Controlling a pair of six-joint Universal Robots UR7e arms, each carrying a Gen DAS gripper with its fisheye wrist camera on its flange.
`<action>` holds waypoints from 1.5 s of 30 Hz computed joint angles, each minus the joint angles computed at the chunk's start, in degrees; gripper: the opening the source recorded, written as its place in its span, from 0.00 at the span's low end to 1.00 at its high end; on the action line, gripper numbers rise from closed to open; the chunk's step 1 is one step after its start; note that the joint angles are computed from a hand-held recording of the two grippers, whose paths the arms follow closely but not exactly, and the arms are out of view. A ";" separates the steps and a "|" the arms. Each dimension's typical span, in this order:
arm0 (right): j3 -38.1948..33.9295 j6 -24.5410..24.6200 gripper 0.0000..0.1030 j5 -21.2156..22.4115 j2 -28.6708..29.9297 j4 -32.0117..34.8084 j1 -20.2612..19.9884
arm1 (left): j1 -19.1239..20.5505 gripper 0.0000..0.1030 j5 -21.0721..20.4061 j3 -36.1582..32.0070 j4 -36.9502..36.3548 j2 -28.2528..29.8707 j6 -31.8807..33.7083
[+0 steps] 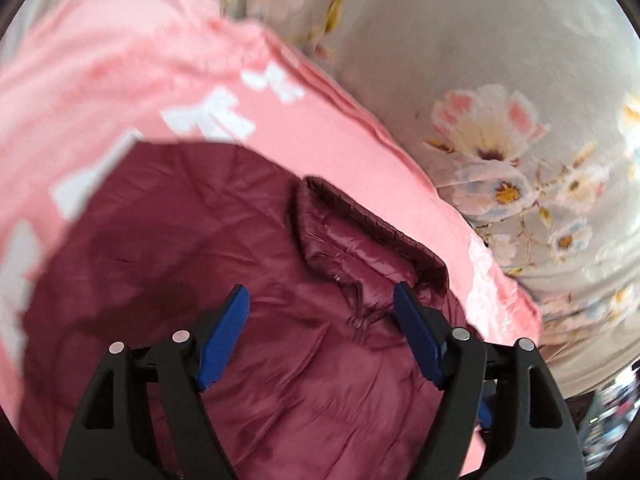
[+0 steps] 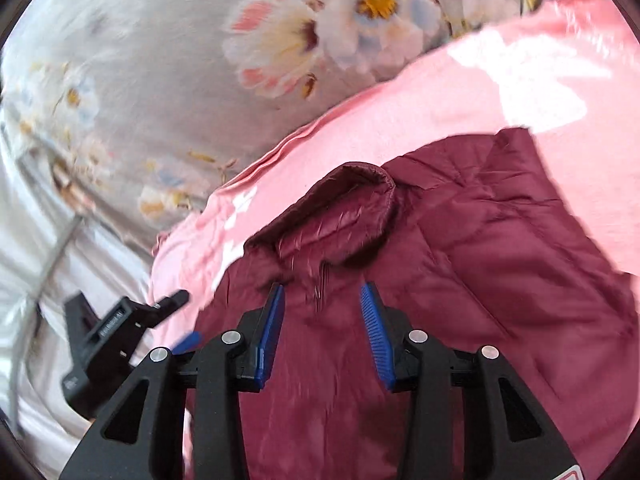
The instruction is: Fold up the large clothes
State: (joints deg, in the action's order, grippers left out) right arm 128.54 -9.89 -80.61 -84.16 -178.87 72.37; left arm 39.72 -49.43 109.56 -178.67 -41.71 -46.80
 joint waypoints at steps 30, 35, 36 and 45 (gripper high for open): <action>-0.79 -13.32 0.05 -10.21 8.37 -6.65 -0.12 | 4.82 0.06 -4.82 -0.79 -2.49 4.97 7.02; -1.41 -14.54 0.04 -13.94 10.26 -8.71 1.05 | 4.27 0.07 -1.37 -1.90 -4.15 7.78 10.36; -1.23 -15.04 0.04 -14.26 10.28 -9.13 0.92 | 3.99 0.07 -0.29 -1.65 -4.78 8.15 11.24; -1.10 -18.24 0.05 -20.01 12.76 -14.36 3.45 | 2.20 0.08 5.60 -1.83 -3.97 9.51 13.90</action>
